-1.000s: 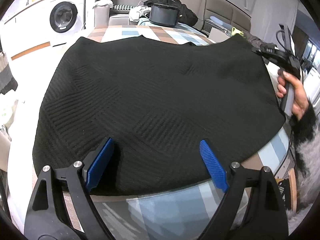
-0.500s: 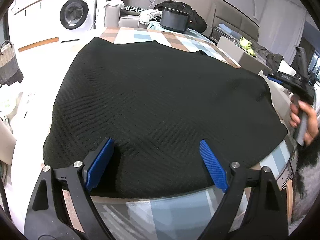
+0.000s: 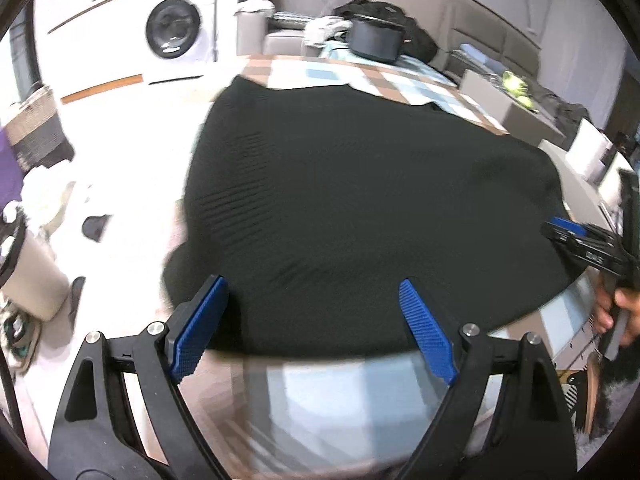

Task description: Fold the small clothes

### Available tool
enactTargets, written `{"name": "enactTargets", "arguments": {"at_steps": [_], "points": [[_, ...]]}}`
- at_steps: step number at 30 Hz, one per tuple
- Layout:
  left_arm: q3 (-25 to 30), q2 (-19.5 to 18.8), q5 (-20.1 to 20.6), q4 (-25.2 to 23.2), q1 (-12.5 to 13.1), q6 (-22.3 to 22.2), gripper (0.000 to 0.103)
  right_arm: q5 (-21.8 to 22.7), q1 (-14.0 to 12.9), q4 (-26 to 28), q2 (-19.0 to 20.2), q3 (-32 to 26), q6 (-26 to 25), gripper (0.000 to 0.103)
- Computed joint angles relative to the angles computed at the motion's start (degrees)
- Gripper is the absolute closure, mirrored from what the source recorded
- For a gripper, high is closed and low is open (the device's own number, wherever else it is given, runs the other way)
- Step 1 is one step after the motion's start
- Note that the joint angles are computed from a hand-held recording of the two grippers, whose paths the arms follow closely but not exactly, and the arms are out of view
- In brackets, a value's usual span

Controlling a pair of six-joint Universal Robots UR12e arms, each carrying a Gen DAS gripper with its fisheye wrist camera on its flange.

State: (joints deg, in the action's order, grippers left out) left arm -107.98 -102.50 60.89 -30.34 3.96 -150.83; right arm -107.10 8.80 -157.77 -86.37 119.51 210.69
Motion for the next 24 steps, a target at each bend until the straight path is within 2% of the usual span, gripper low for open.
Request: {"name": "enactTargets", "arguments": {"at_steps": [4,9,10,11,13,15,16,17,21,22,23,24], "points": [[-0.2,1.0,-0.7,-1.0,2.1,-3.6,0.017,1.1,0.0,-2.6,-1.0,1.3,1.1,0.049],[1.2,0.9,-3.8,-6.8,4.0,-7.7,0.017,4.1,0.3,-8.3,-0.1,1.7,2.4,0.049],[1.6,0.6,-5.0,-8.6,4.3,-8.1,0.019,4.8,0.3,-9.0,0.2,1.6,2.6,0.049],[2.3,0.3,-6.4,-10.9,4.6,-8.1,0.025,5.5,0.4,-9.4,0.4,1.5,2.8,0.048],[3.6,-0.7,-7.3,-14.6,4.7,-9.0,0.031,6.5,0.4,-9.7,0.9,1.1,2.9,0.048],[4.3,-1.8,-8.0,-15.9,4.7,-11.7,0.031,6.8,0.6,-9.9,1.3,0.6,2.5,0.048],[4.1,-2.2,-8.7,-15.2,4.9,-12.9,0.032,7.0,0.6,-10.1,1.6,0.5,2.2,0.047],[3.4,-2.3,-9.3,-12.3,5.0,-14.6,0.032,7.2,0.8,-10.2,1.8,0.3,2.1,0.046],[3.1,-3.9,-8.5,-5.4,3.8,-19.6,0.032,7.9,1.6,-11.0,2.6,-0.4,1.1,0.043],[2.9,-4.1,-8.1,-3.4,3.6,-20.8,0.035,8.0,1.6,-11.1,2.7,-0.5,0.9,0.043],[2.8,-4.5,-7.6,-0.9,3.2,-22.2,0.045,7.8,1.8,-11.0,3.1,-0.8,0.5,0.042],[2.7,-4.9,-7.3,1.0,2.8,-23.1,0.05,7.7,1.8,-10.8,3.2,-0.9,0.2,0.041]]}}
